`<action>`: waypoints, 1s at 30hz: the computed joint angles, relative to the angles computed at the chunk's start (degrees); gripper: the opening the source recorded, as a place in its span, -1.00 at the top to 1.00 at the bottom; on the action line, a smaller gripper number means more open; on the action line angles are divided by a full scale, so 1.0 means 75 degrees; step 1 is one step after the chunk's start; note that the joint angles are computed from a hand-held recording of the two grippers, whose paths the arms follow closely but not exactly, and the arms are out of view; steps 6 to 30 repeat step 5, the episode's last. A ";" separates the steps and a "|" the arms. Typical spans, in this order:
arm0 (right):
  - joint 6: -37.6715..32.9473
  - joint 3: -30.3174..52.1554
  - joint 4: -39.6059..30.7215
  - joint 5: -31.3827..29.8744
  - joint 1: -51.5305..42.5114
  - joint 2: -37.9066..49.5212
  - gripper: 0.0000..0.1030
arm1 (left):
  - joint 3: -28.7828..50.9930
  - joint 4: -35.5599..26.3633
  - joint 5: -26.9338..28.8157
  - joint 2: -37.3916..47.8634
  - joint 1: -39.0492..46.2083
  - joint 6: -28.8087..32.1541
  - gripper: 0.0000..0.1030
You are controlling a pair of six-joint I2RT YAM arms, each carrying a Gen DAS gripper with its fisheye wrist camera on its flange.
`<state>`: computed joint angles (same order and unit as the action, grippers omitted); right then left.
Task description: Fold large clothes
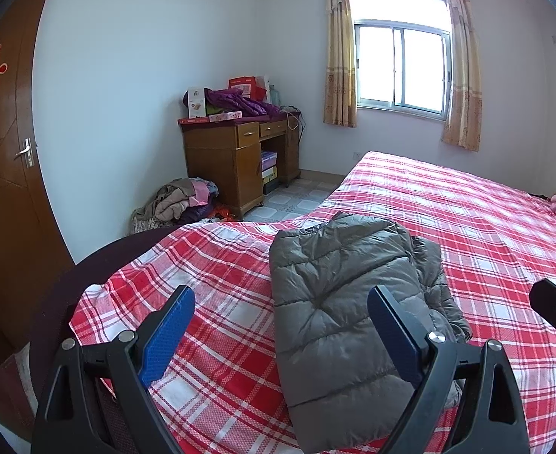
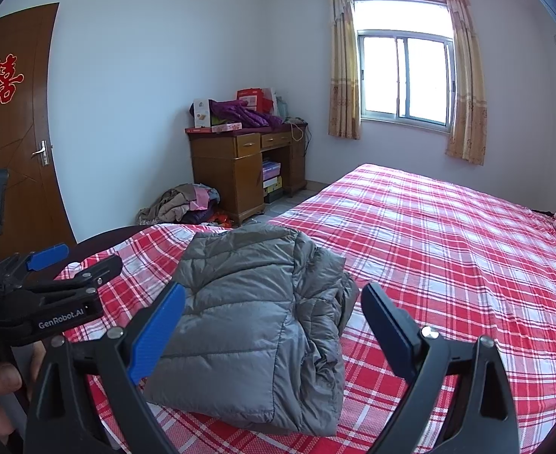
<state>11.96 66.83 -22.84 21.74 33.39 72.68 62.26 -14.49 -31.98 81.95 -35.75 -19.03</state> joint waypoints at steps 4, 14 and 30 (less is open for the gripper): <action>-0.0015 -0.0025 -0.0003 -0.0025 -0.0015 -0.0003 -0.86 | -0.0085 0.0194 -0.0090 0.0012 -0.0074 0.0154 -0.80; -0.0011 -0.0030 0.0001 -0.0025 -0.0015 -0.0004 -0.86 | -0.0084 0.0202 -0.0055 0.0015 -0.0085 0.0180 -0.80; -0.0011 -0.0030 0.0001 -0.0025 -0.0015 -0.0004 -0.86 | -0.0084 0.0202 -0.0055 0.0015 -0.0085 0.0180 -0.80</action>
